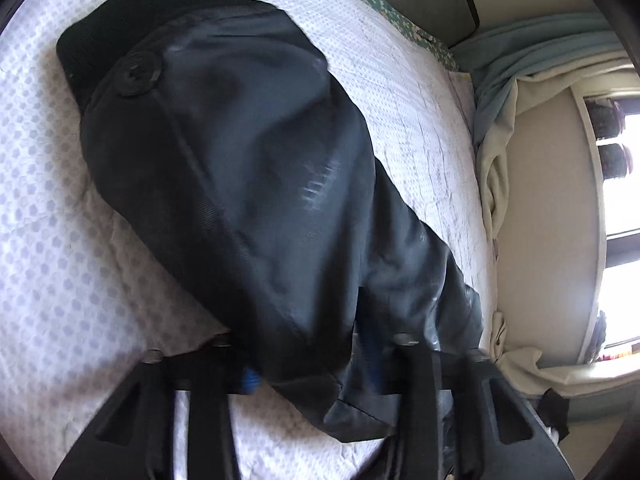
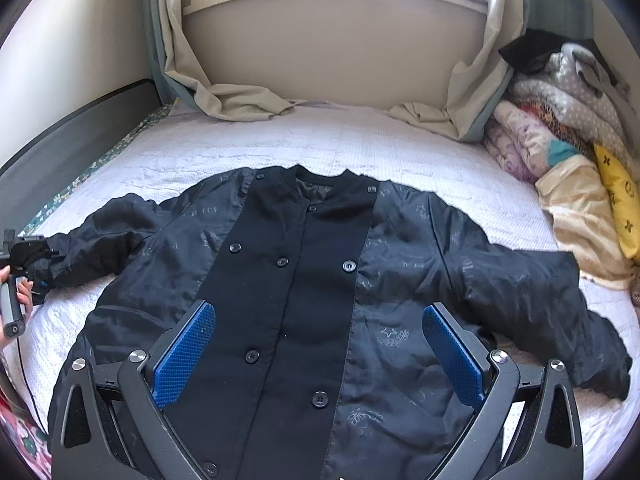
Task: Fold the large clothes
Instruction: 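Grasp the sleeve nearest the left tool and fold it across the coat body, then open the left tool and withdraw it from the folded sleeve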
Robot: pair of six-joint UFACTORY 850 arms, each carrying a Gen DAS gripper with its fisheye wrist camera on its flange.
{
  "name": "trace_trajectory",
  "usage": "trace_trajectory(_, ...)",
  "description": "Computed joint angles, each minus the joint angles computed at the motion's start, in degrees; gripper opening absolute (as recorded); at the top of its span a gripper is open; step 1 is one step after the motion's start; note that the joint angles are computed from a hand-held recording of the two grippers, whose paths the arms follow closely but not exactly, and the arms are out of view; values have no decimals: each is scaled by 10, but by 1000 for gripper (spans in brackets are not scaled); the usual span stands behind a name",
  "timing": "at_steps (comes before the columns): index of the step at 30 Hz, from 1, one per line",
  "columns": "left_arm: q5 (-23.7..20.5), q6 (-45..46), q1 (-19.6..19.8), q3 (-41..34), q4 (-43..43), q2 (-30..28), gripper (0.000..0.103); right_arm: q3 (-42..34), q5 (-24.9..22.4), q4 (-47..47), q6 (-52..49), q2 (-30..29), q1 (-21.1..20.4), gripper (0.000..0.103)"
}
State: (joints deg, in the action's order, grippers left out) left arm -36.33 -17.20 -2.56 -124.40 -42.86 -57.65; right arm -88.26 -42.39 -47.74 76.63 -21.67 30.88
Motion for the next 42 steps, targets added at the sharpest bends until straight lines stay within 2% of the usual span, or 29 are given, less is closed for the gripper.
trace_trajectory(1,3,5,-1,3,-7,1,23,1,5,10,-1,0,-3,103)
trace_trajectory(4,16,28,-2,15,-26,15,15,7,13,30,0,2,-10,103)
trace_trajectory(10,61,32,-37,8,113,59,12,17,-6,19,31,10,-16,103)
trace_trajectory(14,107,127,-65,44,98,106,12,27,-20,-5,61,24,-13,103)
trace_trajectory(17,118,202,-98,37,63,115,12,33,-25,-15,73,33,-12,103)
trace_trajectory(20,122,244,-132,41,66,125,12,36,-36,-21,76,37,-11,103)
trace_trajectory(22,104,264,-161,21,82,113,13,37,-46,-23,77,38,-9,103)
trace_trajectory(26,29,251,-214,-55,160,53,14,44,-70,-31,78,44,-8,103)
trace_trajectory(28,-35,213,-242,-116,236,4,14,50,-78,-29,79,48,-8,103)
trace_trajectory(30,-81,200,-252,-150,259,-28,16,58,-79,-20,77,54,-12,103)
trace_trajectory(32,-88,199,-259,-133,267,-23,24,65,-77,-7,73,60,-17,103)
trace_trajectory(33,-98,204,-261,-134,269,-24,34,69,-74,-2,71,63,-19,103)
trace_trajectory(34,-109,212,-263,-134,268,-23,52,73,-70,5,67,66,-21,103)
trace_trajectory(35,-110,217,-265,-127,269,-18,61,76,-65,14,60,68,-24,103)
trace_trajectory(37,-93,218,-268,-90,292,7,87,82,-55,32,45,71,-28,103)
trace_trajectory(39,-61,215,-270,-18,321,57,100,87,-40,59,24,73,-34,103)
trace_trajectory(42,-29,275,-267,61,271,113,102,85,-29,122,-28,66,-45,103)
